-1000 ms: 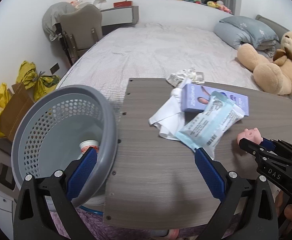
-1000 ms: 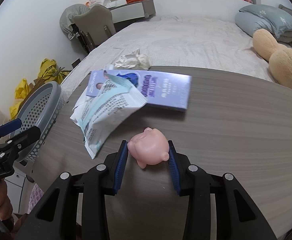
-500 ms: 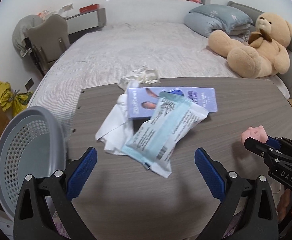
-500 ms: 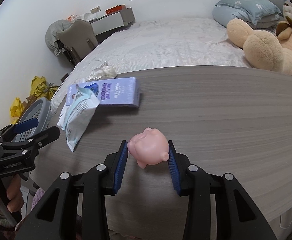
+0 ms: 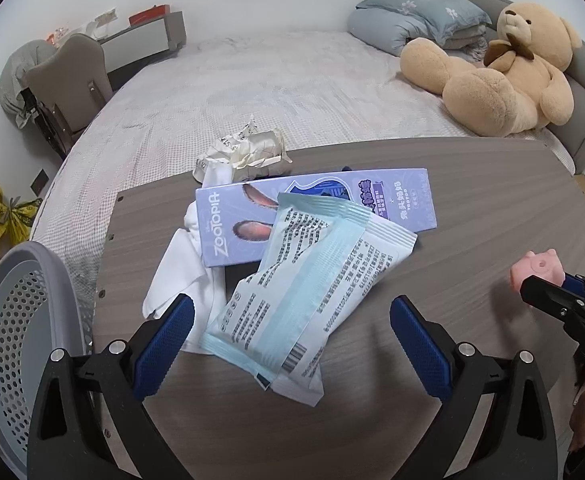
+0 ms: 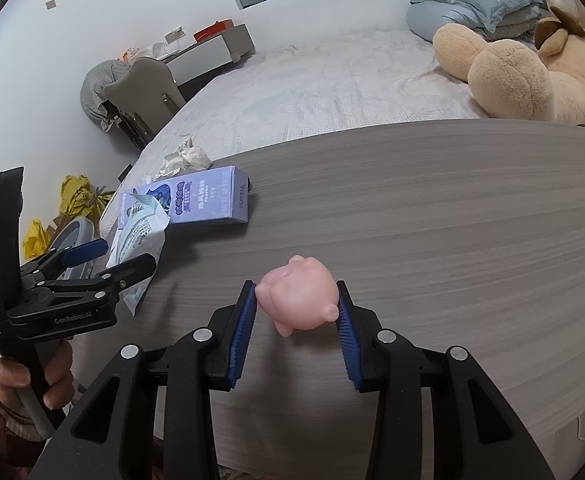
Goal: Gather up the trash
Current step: 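Grasp the blue-and-white wipes packet with the left tool while the right tool holds the pig, then carry the wipes packet and the pig toy over the grey basket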
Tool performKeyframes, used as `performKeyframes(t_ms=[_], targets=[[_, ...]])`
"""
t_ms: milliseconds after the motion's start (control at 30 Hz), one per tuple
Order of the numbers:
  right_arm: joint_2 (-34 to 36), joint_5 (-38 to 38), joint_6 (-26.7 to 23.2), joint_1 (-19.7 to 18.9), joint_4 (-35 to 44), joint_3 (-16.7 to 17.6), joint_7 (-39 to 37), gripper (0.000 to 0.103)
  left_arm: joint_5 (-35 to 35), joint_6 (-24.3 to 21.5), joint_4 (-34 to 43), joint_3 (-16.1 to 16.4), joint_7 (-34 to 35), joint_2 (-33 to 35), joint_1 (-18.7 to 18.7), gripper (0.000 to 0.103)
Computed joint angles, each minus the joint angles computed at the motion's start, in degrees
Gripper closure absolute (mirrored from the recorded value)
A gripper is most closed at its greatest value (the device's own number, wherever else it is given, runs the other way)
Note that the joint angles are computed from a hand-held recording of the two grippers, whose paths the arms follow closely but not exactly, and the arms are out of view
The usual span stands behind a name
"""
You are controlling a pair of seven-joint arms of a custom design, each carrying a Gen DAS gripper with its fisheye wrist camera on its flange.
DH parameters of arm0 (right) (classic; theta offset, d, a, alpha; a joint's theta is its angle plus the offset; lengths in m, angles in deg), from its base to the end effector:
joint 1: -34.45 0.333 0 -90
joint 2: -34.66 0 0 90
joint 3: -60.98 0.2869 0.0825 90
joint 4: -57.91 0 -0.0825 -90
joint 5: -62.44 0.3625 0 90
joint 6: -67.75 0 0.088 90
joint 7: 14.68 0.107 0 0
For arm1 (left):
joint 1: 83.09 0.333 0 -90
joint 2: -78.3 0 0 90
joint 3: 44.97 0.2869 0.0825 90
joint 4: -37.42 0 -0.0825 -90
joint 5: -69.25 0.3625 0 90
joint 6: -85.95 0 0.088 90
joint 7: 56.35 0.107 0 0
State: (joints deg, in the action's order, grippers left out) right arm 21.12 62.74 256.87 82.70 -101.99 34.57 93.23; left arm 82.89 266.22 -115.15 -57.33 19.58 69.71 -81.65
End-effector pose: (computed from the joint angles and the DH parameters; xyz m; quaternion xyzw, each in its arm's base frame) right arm 0.3890 0.1589 0.3462 -0.6721 0.6491 -0.1033 0.3409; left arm 0.4390 -0.1053 0.3465 -0.6049 0.7335 -0.2300 0.2079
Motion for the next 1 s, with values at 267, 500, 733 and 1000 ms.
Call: performKeyframes(t_ms=[267, 500, 733, 1000], targets=[[-0.1, -1.0, 0.5, 0.4, -0.2, -0.4, 1.0, 0.065, 2.9, 0.0, 0.9, -1.0, -2.0, 1.1, 1.1, 0.027], [-0.3, -1.9, 0.7, -0.6, -0.4, 0.8, 1.9, 0.065, -9.1, -0.9, -0.2, 6.3, 7.4, 0.2, -8.5, 0.048], [-0.5, -3.0, 0.8, -0.9, -0.4, 1.4, 2.6, 0.065, -18.7, -1.2, -3.6, 10.1, 13.7, -4.3, -13.4, 0.05], [-1.2, -2.8, 0.4, -2.7, 0.0, 5.2, 2.1, 0.065, -21.8, -0.8, -9.1, 11.0, 15.0, -11.6, -13.6, 0.052]])
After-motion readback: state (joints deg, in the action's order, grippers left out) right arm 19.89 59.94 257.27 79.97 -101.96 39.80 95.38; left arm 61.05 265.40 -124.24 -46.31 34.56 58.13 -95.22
